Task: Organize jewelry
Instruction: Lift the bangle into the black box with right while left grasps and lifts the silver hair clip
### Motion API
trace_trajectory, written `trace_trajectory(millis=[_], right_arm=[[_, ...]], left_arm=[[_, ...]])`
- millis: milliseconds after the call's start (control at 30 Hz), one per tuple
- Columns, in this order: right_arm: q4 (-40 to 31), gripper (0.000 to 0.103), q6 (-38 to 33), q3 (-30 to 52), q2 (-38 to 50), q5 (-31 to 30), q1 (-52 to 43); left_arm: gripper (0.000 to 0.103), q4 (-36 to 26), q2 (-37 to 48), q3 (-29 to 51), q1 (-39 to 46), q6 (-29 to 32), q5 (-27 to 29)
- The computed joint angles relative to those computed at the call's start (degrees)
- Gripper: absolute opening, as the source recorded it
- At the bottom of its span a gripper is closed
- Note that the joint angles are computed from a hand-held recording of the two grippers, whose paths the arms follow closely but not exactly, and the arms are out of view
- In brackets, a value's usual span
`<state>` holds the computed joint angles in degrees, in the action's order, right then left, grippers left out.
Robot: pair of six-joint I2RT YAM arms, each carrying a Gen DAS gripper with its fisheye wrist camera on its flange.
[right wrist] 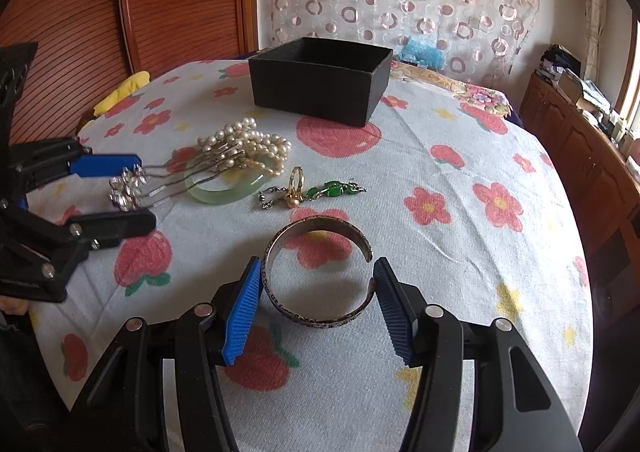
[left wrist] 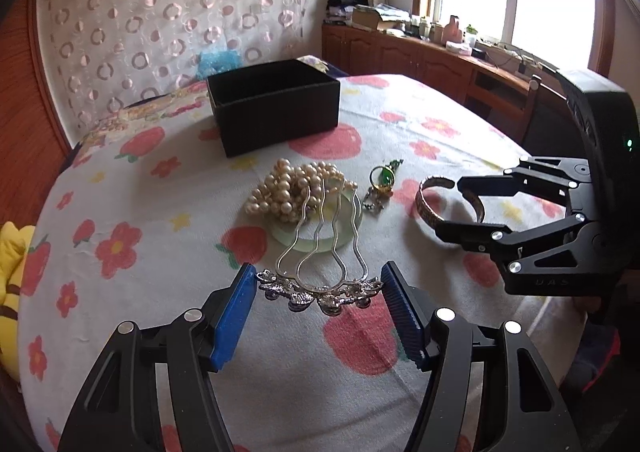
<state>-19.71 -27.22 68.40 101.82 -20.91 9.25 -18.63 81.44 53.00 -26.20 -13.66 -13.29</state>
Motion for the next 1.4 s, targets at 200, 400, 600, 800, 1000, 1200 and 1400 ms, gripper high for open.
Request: trace_trajectory(millis=[200,400,600,800,1000,1200,1400], right_arm=[[0.53,0.059,-0.04,-0.38,-1.49,-0.14,0.34],[0.01,0.059,-0.1,1.63,-1.72,0.42,0.73],[-0.26,0.059,0.25,3.31,-1.47,0.92,1.91],[-0.37,0.059,0.45,4.18,-1.41,1.04,2.94],[-1.07,0.059,0.97,8.24,0.63,0.14,3.62],[-1.39,0.059,1.41,14.03,3.99,-0.63,4.52],[-4.53,0.059,3.34,25.76,11.37,-0.23,5.19]], left_arm=[[0.061,-0.13,-2.44,0.14,0.42,0.39,-0.94],[0.061,-0.23,-4.52,0.32,1.31,0.95,-0.75],[0.061,-0.36,-6.73,0.18,2.86,1.1,0.12],[0.061,-0.75,-7.87,0.87,3.98,1.74,0.68],[0.061,-0.93,-7.78,2.52,4.4,2.92,0.28],[0.061,-0.69,-6.61,4.53,5.67,4.39,0.03],[0.061,-0.63,-4.85,7.37,7.94,6.05,0.19]])
